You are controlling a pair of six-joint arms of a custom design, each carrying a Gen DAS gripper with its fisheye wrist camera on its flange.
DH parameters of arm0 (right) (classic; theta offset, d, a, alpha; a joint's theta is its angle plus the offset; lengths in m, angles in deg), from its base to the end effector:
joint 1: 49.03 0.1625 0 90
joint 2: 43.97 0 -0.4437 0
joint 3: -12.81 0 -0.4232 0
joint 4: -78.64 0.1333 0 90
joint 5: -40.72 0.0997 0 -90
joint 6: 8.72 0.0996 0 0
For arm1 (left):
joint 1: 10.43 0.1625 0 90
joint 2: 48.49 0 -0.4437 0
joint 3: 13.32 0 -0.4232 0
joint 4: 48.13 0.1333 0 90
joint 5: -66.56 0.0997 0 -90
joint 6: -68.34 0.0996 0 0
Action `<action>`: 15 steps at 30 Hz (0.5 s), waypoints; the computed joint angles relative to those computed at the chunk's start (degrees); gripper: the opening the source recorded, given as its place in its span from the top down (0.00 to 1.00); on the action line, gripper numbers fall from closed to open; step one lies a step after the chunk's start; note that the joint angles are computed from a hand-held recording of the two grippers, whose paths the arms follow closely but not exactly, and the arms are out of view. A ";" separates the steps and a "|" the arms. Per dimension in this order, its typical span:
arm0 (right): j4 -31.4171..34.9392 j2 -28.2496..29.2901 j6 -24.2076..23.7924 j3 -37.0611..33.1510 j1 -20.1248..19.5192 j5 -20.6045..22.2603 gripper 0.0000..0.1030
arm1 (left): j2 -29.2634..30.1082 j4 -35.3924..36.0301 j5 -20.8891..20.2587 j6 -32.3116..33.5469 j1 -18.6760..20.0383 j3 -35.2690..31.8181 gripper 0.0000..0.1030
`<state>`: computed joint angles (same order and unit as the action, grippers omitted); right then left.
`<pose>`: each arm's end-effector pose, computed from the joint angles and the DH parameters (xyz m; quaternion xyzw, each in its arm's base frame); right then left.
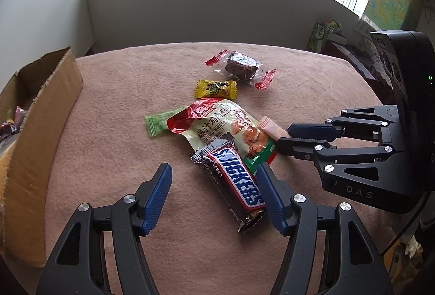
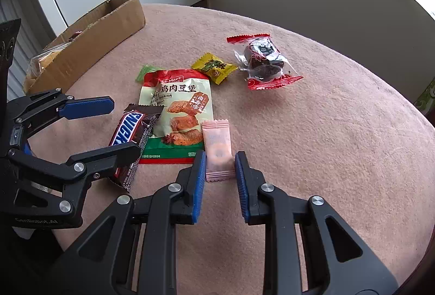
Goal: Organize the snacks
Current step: 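Grasp the Snickers bar with the left tool while the right tool grasps the pink candy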
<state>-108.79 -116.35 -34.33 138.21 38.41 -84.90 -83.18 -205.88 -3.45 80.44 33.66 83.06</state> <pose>0.0521 -0.5196 0.2592 0.0629 -0.8868 0.2801 0.3622 -0.3681 -0.5895 -0.0401 0.4688 0.8645 -0.1002 0.1507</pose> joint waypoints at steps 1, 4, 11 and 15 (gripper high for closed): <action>-0.17 0.29 -0.19 -0.12 0.25 -0.65 0.78 | 0.15 0.00 0.04 0.16 -0.06 -0.04 0.37; 0.46 0.70 0.10 -0.71 0.64 -1.74 0.78 | 0.48 -0.20 0.42 0.25 -0.20 -0.18 0.36; 0.53 1.97 -0.75 -1.50 1.64 -4.24 0.78 | 1.07 -1.10 0.29 1.77 -0.28 -0.26 0.47; 0.93 1.80 -0.29 -1.28 1.83 -4.75 0.78 | 0.94 -0.91 -0.17 3.15 -0.24 -0.12 0.63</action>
<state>-107.86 -114.55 -34.62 136.92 40.24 -89.65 -82.24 -206.79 -3.63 83.60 33.42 82.94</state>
